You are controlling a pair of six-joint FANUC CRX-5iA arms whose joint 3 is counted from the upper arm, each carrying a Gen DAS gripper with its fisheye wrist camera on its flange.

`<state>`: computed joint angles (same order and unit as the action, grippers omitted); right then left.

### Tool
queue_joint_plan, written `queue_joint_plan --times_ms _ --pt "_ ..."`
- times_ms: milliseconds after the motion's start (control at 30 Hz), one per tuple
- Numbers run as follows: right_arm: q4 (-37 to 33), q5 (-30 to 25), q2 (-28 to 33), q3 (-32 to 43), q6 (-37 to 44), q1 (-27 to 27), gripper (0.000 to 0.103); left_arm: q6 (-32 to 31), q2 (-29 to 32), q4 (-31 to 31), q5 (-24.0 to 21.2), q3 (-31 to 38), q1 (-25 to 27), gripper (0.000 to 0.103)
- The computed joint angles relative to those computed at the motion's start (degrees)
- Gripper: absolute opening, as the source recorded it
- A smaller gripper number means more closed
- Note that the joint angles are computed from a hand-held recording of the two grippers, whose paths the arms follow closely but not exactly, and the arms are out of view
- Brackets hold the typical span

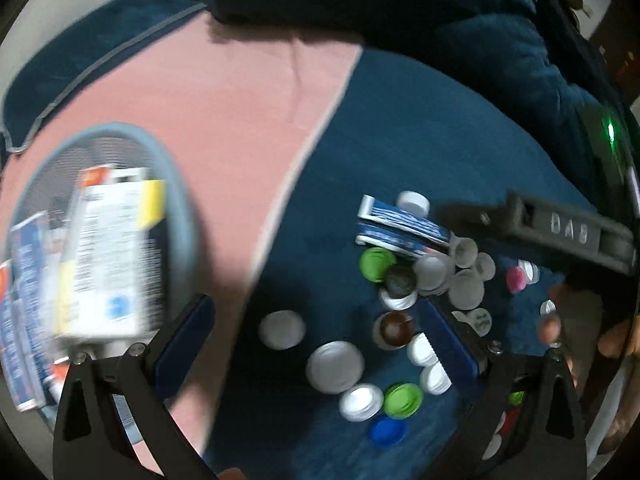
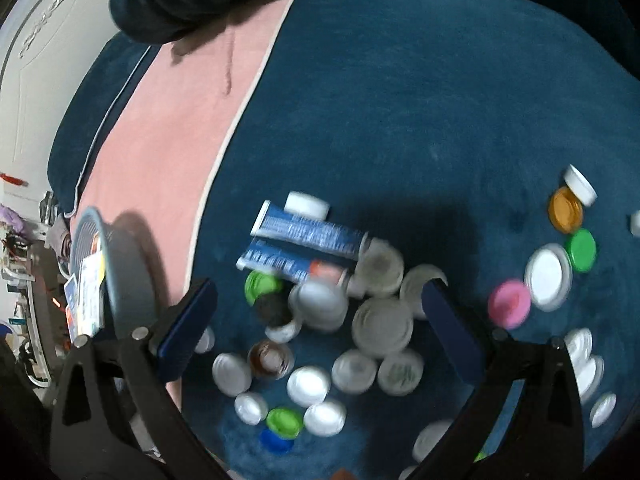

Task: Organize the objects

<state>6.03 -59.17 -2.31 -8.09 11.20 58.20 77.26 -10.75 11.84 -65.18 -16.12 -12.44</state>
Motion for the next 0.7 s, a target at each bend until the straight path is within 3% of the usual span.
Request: queue_joint_plan --times_ms 267,400,500,567,700 --pt "-6.43 4.32 6.45 4.40 11.60 -5.17 0.103 -0.35 4.50 -0.51 2.25 0.00 -4.64 0.102" --pt "-11.74 2.80 8.24 5.48 16.89 -6.38 0.103 -3.72 6.06 3.72 4.87 -1.84 -4.48 0.103" --pt "-15.20 8.35 4.75 1.70 17.96 -6.67 0.103 -9.18 6.15 11.03 4.11 -4.77 -2.66 0.103" --pt "-18.99 9.16 3.99 1.50 20.55 -7.85 0.103 -9.44 5.26 10.68 4.58 -5.22 -3.04 0.103" --pt "-19.09 7.89 4.58 2.45 22.37 -7.91 0.100 -8.04 3.49 6.69 5.12 -4.78 -3.88 0.102"
